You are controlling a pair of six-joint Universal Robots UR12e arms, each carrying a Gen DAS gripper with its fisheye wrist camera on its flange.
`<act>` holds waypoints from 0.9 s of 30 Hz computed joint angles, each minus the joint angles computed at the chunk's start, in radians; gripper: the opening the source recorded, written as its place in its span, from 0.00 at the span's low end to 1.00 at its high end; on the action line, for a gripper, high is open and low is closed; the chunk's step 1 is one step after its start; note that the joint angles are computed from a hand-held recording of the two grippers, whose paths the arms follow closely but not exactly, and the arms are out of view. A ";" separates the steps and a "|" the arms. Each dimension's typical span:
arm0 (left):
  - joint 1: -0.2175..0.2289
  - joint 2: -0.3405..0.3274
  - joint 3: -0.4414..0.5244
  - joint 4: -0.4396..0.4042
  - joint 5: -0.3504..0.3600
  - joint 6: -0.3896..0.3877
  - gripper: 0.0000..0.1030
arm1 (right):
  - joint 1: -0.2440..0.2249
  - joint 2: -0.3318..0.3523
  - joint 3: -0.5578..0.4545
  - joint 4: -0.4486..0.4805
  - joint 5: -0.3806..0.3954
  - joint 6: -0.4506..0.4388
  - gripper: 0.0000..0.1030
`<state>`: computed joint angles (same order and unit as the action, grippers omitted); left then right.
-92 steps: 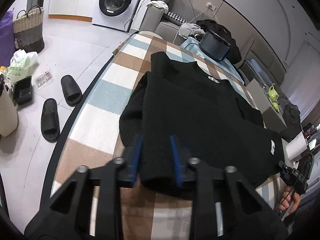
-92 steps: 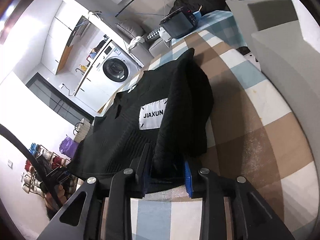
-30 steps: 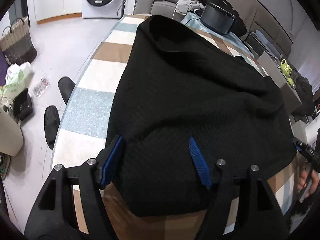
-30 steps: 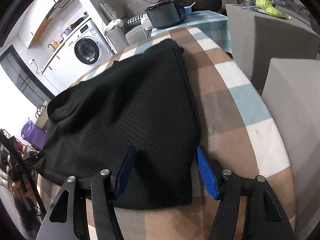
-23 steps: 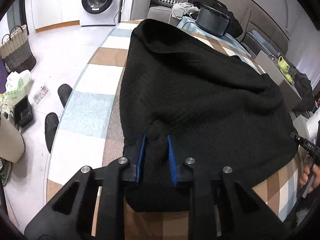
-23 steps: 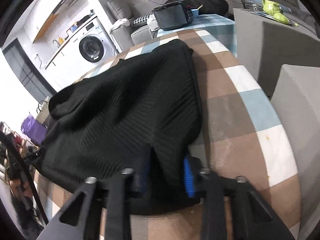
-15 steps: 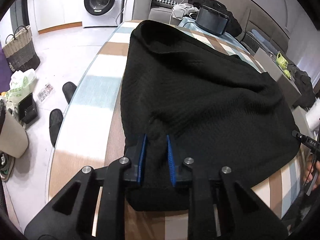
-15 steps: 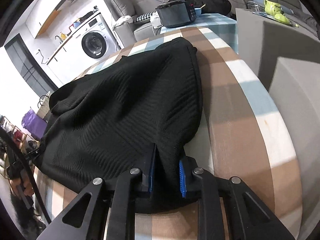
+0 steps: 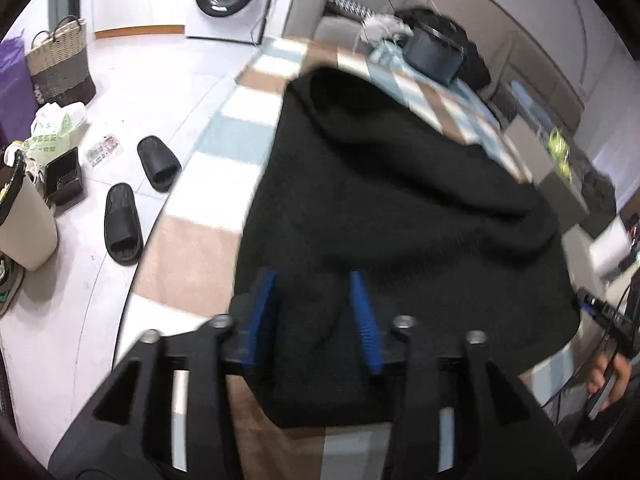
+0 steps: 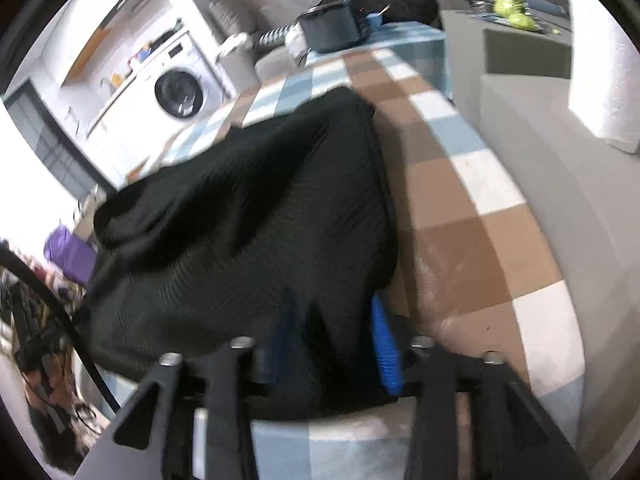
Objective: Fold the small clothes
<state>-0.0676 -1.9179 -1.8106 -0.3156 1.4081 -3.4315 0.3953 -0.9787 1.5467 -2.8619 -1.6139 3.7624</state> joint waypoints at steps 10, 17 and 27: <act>0.001 -0.137 0.249 -0.079 0.034 -0.008 0.48 | -0.013 0.060 -0.111 -0.108 0.028 0.002 0.52; 0.022 -0.240 0.372 -0.133 -0.049 -0.102 0.00 | -0.021 0.094 -0.175 -0.067 0.042 0.003 0.52; 0.027 -0.326 0.546 -0.081 -0.080 -0.122 0.01 | -0.039 0.133 -0.251 0.008 0.020 -0.025 0.52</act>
